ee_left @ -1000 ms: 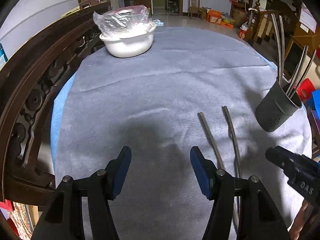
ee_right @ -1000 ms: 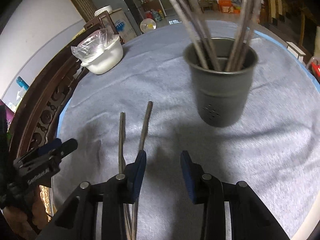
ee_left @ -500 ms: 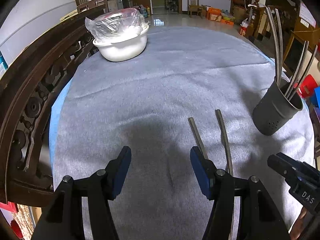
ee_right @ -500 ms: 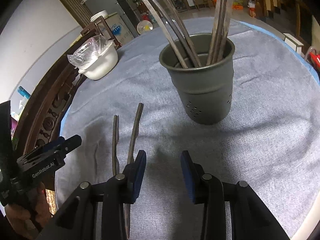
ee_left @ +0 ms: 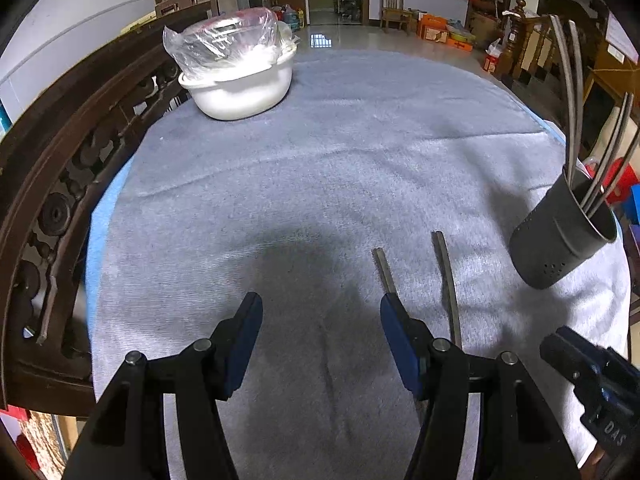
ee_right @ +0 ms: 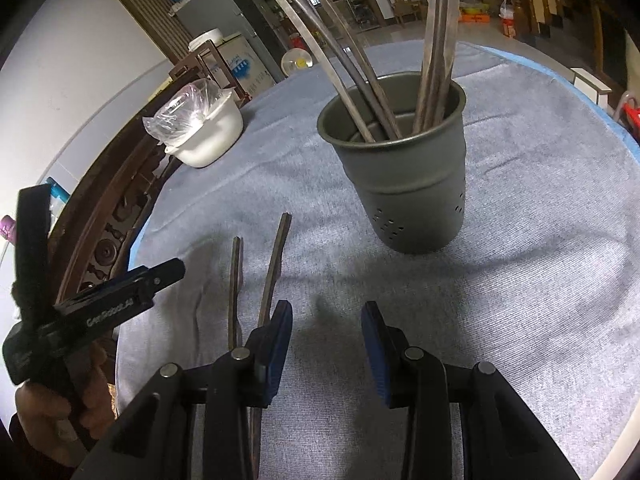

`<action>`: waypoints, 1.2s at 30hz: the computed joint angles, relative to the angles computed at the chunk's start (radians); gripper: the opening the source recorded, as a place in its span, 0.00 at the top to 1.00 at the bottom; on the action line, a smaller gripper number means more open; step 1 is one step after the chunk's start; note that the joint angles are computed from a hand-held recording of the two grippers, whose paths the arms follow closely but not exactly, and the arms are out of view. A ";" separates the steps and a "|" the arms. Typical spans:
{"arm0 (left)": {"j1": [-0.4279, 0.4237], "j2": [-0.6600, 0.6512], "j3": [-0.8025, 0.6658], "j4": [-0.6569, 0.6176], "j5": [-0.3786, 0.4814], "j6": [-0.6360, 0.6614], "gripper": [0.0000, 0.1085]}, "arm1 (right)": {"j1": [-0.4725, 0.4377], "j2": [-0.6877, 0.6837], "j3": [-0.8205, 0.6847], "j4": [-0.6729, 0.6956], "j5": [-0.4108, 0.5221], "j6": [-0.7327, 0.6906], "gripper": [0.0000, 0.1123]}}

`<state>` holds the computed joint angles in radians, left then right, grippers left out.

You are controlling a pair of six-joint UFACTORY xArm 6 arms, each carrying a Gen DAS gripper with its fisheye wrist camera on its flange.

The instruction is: Organize utensils

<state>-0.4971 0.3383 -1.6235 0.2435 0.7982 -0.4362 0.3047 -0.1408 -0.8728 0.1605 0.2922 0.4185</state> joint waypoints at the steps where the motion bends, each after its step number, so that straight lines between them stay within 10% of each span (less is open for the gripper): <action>1: 0.002 0.006 -0.005 -0.013 -0.001 0.003 0.43 | 0.001 -0.001 0.001 0.010 0.000 -0.009 0.64; 15: 0.014 0.108 -0.105 -0.241 0.028 0.100 0.43 | -0.002 -0.009 0.018 -0.003 -0.012 -0.003 0.64; 30: 0.024 0.202 -0.203 -0.398 0.073 0.228 0.90 | 0.006 0.010 -0.013 -0.097 0.025 0.083 0.64; 36: 0.048 0.208 -0.215 -0.435 0.091 0.316 0.92 | 0.009 0.032 -0.058 -0.082 0.067 0.061 0.65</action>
